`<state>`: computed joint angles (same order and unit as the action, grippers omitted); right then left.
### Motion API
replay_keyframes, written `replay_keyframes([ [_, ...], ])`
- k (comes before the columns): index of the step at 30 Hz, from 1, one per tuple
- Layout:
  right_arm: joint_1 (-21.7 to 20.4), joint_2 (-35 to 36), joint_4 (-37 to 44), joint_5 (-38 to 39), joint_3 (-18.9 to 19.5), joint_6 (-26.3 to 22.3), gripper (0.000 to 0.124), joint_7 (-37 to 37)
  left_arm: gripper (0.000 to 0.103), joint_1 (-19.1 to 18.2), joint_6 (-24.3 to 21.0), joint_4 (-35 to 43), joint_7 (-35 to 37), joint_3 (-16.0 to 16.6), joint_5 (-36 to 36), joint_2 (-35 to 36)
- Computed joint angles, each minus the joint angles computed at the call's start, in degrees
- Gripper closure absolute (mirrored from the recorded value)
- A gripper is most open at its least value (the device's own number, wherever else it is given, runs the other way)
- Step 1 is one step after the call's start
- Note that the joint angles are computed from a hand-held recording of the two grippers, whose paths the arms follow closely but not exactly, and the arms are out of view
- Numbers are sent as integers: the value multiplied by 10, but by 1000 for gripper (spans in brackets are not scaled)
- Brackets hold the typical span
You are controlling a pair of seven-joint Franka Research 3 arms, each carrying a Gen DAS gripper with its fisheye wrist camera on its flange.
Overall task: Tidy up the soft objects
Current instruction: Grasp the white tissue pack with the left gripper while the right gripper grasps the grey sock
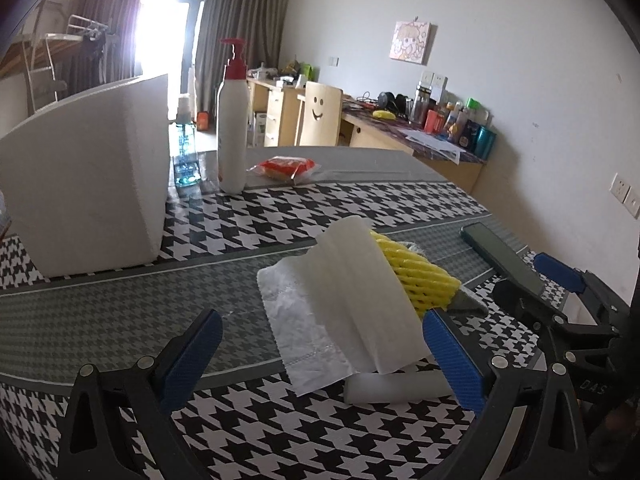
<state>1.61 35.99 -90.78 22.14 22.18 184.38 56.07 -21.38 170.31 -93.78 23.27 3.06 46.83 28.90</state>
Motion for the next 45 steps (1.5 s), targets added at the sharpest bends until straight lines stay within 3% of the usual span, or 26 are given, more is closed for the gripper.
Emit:
replay_keyframes([
  [5,18,3,7,-1,-26,-11,26,8,10,31,-28,23,68,-44,-61,20],
  [15,46,21,40,8,-70,-46,26,26,27,47,-80,71,173,-80,-155,58],
  [19,42,26,43,11,-67,-51,26,18,36,44,-99,95,201,-80,-178,74],
  [27,70,23,40,2,-112,-66,26,29,51,47,-119,112,236,-85,-217,89],
  [30,72,23,38,-5,-118,-66,26,27,62,35,-124,113,231,-71,-205,89],
  [32,75,23,38,-9,-121,-66,26,27,74,27,-132,118,223,-60,-194,90],
  [37,66,28,49,-6,-102,-85,26,11,88,36,-125,111,215,-64,-195,88],
  [45,74,44,87,4,-102,-127,26,-4,89,59,-75,74,225,-80,-219,73],
])
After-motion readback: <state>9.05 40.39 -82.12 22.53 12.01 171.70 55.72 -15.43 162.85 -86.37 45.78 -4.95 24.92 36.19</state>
